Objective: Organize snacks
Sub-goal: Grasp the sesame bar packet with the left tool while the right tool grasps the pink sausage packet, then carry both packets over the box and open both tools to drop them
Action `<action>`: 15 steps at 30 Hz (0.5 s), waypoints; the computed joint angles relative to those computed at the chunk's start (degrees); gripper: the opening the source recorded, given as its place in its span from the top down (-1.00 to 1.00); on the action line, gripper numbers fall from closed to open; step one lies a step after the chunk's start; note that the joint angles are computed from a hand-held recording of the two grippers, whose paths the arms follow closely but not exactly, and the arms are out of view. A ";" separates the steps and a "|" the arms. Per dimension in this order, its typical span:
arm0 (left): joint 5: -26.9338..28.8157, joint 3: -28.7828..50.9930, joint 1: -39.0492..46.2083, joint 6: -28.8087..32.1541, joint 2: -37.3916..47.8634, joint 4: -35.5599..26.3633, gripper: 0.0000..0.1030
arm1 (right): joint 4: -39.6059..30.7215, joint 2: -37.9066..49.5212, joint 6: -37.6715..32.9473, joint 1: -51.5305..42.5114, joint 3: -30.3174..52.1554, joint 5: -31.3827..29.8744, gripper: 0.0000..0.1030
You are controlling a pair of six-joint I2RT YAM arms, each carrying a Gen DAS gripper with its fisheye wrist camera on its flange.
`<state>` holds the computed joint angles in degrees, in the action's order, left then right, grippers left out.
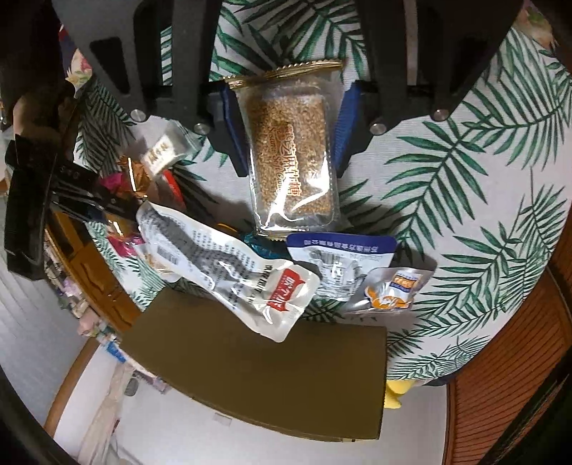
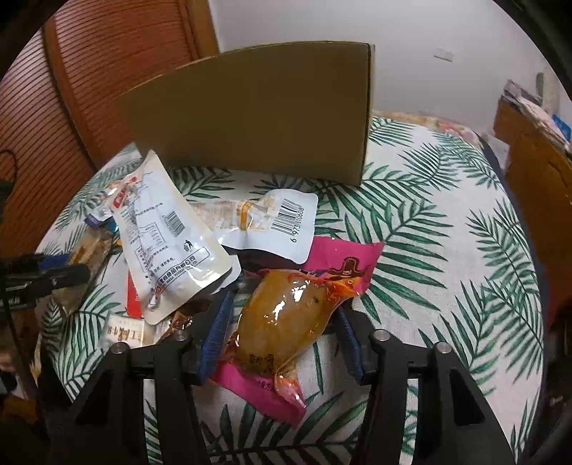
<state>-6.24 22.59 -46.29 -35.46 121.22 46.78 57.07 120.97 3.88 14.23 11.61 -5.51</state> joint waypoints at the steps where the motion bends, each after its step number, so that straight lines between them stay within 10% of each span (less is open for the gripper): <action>1: 0.73 -0.60 -0.10 0.62 0.14 1.41 0.17 | -1.04 -0.64 0.71 0.53 -0.03 0.52 0.16; 15: 2.51 -7.47 2.01 5.63 -5.03 6.89 0.17 | 8.56 -1.04 9.62 4.61 -9.55 7.93 0.20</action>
<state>-3.73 15.12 -44.29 -29.83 116.19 53.67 65.63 119.92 13.50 18.84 2.06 2.42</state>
